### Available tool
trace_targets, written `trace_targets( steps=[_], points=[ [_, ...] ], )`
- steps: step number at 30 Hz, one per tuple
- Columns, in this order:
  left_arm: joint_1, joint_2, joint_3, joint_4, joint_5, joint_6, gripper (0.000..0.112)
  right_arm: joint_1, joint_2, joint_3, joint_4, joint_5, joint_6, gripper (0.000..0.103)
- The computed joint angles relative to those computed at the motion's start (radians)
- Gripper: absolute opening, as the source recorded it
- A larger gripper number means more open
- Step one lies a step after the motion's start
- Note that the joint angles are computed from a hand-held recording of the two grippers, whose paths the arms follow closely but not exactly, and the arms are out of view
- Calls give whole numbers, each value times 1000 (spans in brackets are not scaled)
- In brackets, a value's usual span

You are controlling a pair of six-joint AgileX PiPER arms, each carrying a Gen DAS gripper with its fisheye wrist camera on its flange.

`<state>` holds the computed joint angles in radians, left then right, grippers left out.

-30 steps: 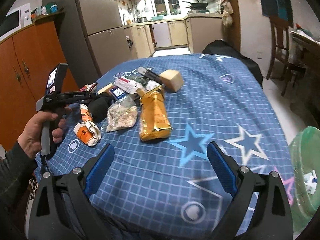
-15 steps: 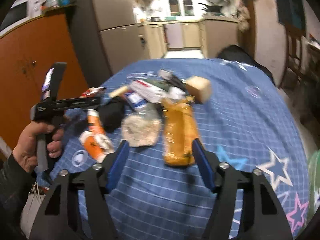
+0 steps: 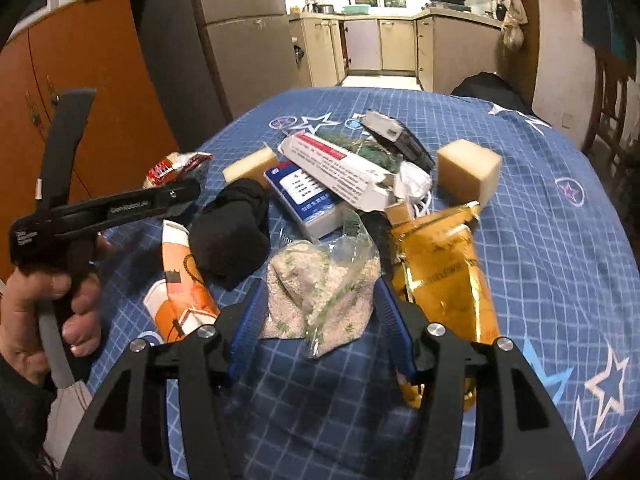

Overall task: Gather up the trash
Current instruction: 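Grasp the rice-cracker bag with left tool while right tool grasps the clear seed bag, then carry the rice-cracker bag and seed bag with both tools over the green bin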

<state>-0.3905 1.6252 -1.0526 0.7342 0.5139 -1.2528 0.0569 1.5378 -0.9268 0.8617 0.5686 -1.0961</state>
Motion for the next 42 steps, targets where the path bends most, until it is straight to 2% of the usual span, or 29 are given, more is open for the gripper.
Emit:
trace_targets(
  steps=[5, 13, 18, 22, 27, 31, 35, 42],
  points=[
    [-21, -27, 18, 51, 25, -62, 61, 18, -14, 14, 2, -33, 2, 42],
    [-144, -138, 50, 163, 140, -203, 61, -46, -172, 115, 185, -50, -184, 40],
    [-296, -176, 8, 226, 250, -267, 61, -146, -289, 117, 212, 39, -207, 40],
    [-415, -155, -77, 255, 324, -273, 61, -259, -374, 123, 216, 109, -226, 40],
    [-535, -77, -225, 268, 395, -246, 61, -454, -415, 94, 235, 238, -259, 40],
    [-593, -1, -353, 255, 426, -205, 61, -601, -391, 41, 260, 322, -295, 40],
    [-662, 114, -543, 252, 480, -140, 61, -702, -360, -4, 269, 370, -315, 40],
    [-710, 321, -900, 178, 539, 19, 61, -874, -282, -96, 277, 446, -345, 40]
  ],
)
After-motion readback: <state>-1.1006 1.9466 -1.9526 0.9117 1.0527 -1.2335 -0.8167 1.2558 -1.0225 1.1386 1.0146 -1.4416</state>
